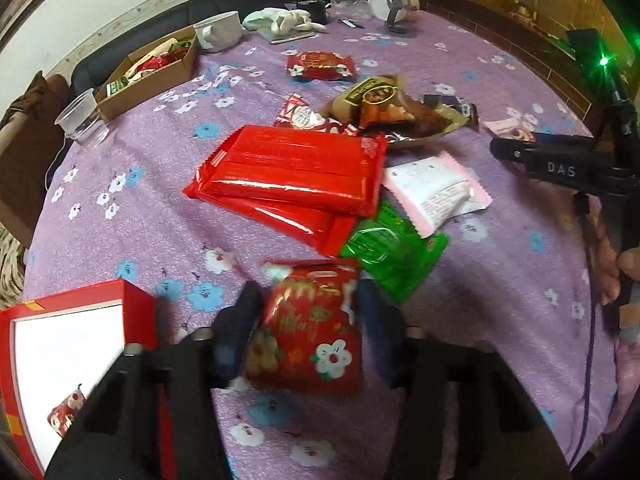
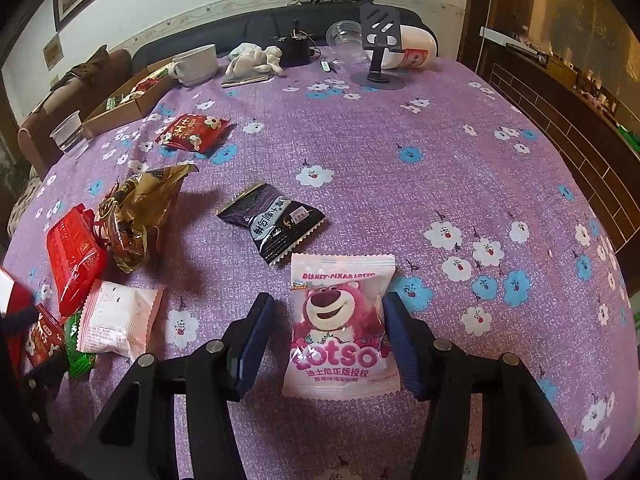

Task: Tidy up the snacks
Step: 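Grasp the pink Lotso packet with the right gripper while the left grasps the red candy bag, then carry both packets over the red box and open both grippers to drop them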

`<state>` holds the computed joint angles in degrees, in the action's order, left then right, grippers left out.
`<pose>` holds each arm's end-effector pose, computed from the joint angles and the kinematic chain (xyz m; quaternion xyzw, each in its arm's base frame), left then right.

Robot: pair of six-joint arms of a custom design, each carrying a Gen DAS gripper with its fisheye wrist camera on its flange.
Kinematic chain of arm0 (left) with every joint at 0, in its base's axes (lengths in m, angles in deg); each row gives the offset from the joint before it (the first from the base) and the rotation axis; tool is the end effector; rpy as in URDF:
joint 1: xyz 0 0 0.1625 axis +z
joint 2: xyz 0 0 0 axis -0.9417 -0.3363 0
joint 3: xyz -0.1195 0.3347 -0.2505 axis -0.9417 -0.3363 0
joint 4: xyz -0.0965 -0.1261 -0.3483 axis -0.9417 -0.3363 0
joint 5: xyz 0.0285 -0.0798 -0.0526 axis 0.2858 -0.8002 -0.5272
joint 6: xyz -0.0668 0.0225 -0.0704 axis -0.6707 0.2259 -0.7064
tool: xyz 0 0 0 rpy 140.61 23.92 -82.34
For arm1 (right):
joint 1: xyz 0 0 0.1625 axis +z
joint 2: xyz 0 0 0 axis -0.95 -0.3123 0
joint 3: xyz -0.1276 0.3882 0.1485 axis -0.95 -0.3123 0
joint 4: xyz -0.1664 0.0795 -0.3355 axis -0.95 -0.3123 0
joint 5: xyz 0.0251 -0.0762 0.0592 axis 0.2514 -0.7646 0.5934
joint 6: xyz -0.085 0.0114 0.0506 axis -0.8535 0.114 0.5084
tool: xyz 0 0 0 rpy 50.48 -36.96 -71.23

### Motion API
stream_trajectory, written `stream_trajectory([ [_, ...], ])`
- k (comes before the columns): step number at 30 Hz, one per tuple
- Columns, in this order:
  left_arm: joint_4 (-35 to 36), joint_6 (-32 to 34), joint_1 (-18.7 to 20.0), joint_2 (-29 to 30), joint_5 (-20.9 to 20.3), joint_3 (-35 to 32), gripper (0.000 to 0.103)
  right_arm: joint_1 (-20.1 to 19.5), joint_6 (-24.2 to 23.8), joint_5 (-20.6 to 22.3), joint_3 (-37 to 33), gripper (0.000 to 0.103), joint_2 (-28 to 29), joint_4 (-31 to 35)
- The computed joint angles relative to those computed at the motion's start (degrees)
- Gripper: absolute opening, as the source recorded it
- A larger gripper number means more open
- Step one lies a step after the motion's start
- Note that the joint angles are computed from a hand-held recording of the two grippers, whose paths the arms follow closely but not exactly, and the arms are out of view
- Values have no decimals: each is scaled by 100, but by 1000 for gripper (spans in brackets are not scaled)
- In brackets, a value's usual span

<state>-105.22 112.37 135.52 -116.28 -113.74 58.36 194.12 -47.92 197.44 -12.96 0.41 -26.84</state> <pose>-0.0129 -0.4729 0.2786 0.4474 0.8410 -0.0984 0.2879 0.3067 -0.4088 -0.0337 -0.0902 -0.8227 0.3591 0.4315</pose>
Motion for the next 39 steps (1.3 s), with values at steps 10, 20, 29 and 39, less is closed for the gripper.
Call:
stream_trajectory([
  [10, -243, -234, 41, -314, -196, 197, 30, 30, -439, -87, 55, 43, -66, -336],
  [20, -237, -329, 127, -728, -469, 407, 28, -131, -1367, -1254, 1057, 42, -902, -2166],
  [29, -182, -388, 76, -1567, -719, 557, 29, -183, -1615, -1650, 1387, 41, -1147, -2779],
  [39, -517, -329, 287, -2186, -653, 555, 29, 98, -2533, -1395, 1783, 41, -1376, -4070],
])
